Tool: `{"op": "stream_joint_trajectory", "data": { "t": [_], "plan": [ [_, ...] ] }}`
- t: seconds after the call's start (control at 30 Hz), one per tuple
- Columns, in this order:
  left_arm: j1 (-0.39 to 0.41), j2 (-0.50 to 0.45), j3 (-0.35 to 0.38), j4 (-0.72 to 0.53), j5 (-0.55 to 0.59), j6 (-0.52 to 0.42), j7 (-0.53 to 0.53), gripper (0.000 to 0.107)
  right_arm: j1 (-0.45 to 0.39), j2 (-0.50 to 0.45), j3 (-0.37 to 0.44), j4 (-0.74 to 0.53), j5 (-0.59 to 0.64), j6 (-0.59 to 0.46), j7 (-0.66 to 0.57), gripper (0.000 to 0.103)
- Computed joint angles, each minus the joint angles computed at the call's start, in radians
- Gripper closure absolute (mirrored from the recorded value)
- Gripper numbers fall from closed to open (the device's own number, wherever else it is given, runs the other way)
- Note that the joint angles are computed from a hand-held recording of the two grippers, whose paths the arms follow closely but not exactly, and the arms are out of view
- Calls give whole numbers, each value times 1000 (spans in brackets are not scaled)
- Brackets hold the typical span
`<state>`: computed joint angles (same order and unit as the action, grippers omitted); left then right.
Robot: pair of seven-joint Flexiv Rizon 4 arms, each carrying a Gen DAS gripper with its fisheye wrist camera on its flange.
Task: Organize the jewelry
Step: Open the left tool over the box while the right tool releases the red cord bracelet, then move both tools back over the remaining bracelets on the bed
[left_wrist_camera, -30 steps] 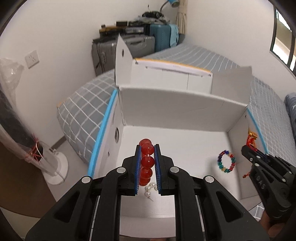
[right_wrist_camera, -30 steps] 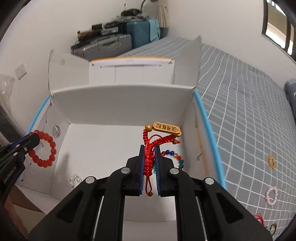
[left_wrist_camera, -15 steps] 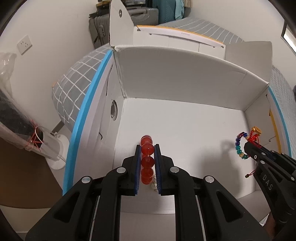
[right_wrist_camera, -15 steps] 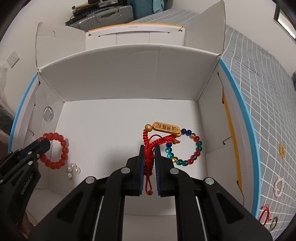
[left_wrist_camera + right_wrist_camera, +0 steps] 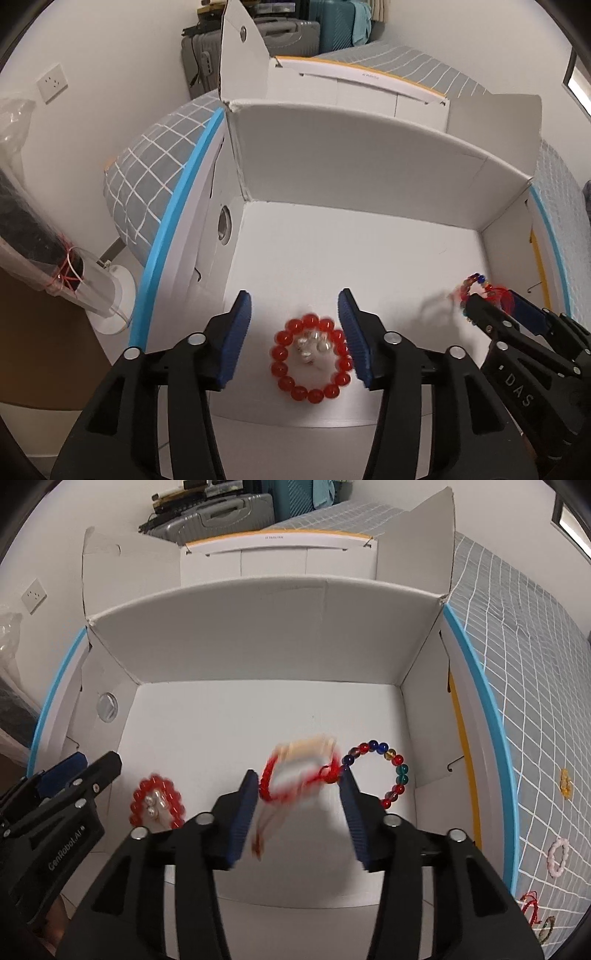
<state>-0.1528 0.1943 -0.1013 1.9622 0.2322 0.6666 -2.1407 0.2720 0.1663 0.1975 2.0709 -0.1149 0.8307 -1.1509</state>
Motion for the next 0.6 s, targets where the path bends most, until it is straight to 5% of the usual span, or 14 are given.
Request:
{"op": "stream_joint_trajectory", "data": {
  "t": [0.1,0.6],
  "plan": [
    [3,17,-11,-3,30,10,-31,36,-4,9,-1,7,0,25,4,41],
    [45,110,-84,-38,163,61,-170,9,-59,141,-14,71,-5,165,16,10]
  ]
}}
